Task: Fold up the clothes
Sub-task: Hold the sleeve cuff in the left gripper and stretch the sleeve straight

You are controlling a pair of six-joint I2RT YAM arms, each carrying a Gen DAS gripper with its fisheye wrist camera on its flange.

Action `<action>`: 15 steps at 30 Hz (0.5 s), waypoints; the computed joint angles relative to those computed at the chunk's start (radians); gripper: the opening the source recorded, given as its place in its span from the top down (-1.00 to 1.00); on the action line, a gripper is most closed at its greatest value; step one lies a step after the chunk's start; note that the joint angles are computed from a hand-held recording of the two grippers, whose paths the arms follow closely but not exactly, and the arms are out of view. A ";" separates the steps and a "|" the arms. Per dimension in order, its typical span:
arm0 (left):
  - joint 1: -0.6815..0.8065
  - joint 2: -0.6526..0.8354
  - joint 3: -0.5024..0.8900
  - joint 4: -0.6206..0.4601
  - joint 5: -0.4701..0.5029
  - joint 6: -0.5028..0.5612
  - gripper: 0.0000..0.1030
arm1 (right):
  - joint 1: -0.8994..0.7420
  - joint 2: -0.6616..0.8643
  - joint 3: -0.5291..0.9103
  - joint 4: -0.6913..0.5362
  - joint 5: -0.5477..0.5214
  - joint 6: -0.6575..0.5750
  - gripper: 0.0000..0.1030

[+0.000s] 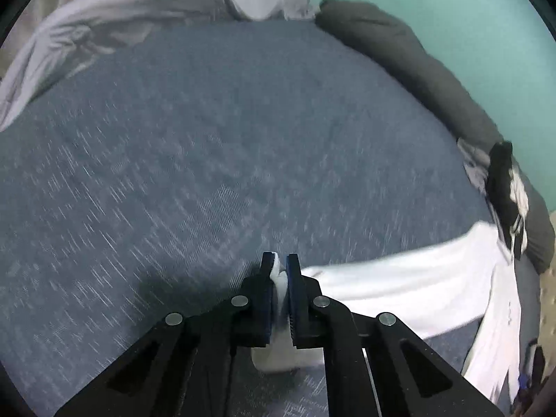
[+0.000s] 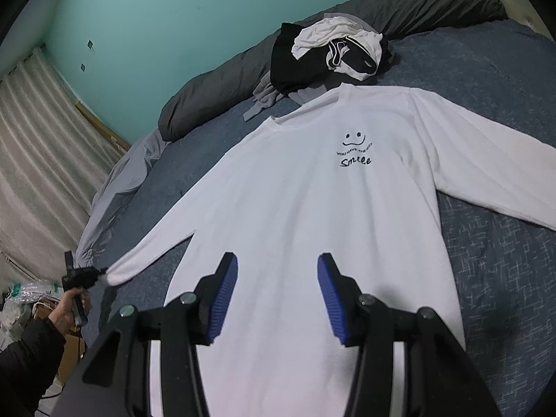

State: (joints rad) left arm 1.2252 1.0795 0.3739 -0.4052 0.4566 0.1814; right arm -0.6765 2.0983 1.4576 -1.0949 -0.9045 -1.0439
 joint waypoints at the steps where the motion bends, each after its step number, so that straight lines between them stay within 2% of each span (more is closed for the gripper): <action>1: 0.004 0.000 0.014 -0.001 0.001 -0.021 0.87 | 0.000 -0.001 -0.004 0.002 -0.001 0.000 0.06; 3: 0.003 0.019 0.044 0.009 -0.013 -0.069 0.88 | 0.001 -0.006 -0.014 0.006 -0.002 0.000 0.06; 6: -0.059 0.072 0.051 0.065 -0.084 -0.150 0.88 | 0.002 -0.010 -0.020 0.006 0.000 -0.006 0.06; 10: -0.057 0.208 0.060 0.125 -0.129 -0.142 0.88 | 0.007 -0.013 -0.025 0.020 0.008 0.005 0.06; 13: -0.052 0.259 0.049 0.173 -0.149 -0.117 0.88 | 0.013 -0.018 -0.028 0.025 0.011 0.010 0.06; 15: -0.039 0.258 0.042 0.181 -0.127 -0.095 0.88 | 0.018 -0.025 -0.033 0.031 0.014 0.010 0.05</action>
